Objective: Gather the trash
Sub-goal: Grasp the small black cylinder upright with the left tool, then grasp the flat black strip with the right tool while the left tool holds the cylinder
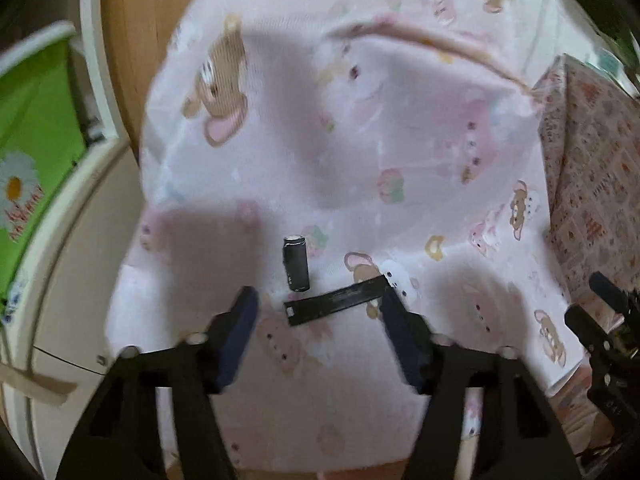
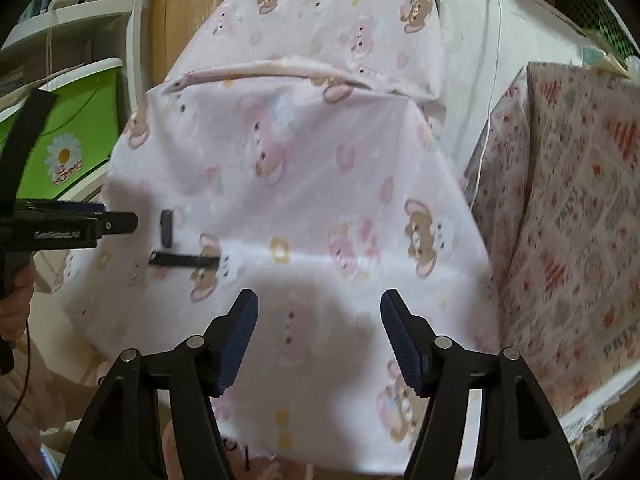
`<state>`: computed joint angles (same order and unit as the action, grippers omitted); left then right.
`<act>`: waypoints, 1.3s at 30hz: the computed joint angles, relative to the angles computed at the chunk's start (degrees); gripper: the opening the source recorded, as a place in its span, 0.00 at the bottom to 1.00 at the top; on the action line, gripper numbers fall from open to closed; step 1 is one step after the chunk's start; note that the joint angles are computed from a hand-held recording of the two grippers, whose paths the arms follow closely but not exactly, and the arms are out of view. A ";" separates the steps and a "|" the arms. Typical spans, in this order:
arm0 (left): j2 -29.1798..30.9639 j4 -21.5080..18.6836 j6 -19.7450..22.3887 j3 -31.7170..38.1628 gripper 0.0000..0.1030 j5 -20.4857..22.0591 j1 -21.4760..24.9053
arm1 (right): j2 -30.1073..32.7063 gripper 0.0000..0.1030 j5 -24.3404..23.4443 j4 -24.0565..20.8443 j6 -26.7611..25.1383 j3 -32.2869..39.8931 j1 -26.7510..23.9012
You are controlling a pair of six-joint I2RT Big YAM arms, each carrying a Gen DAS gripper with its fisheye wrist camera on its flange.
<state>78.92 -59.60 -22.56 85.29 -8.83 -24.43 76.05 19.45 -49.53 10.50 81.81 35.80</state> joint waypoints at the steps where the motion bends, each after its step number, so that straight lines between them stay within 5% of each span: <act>1: 1.11 -0.17 -0.69 0.74 0.48 1.21 0.77 | 0.58 0.64 -0.13 0.15 -0.14 0.43 -0.37; 16: 8.66 2.91 0.38 1.91 0.28 2.81 3.84 | 3.10 0.64 -2.00 0.90 0.89 -0.04 -3.40; 19: 9.06 3.08 0.92 2.18 0.12 3.06 3.98 | 3.13 0.64 -2.73 0.49 1.37 -0.09 -3.73; 21: 8.91 2.67 1.05 2.27 0.11 3.24 3.88 | 3.05 0.64 -2.69 0.47 1.20 -0.27 -3.67; 30: -1.10 2.55 4.35 -2.37 0.11 -1.01 1.44 | 3.19 0.68 -3.49 1.18 -2.29 -0.65 -2.05; 39: -9.62 5.76 2.61 -8.24 0.11 -4.26 0.58 | 12.90 0.71 -16.26 -6.93 -6.59 10.65 -0.29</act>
<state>69.30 -53.84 -19.95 77.05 -13.09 -23.85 88.94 3.19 -56.46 3.91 92.46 35.52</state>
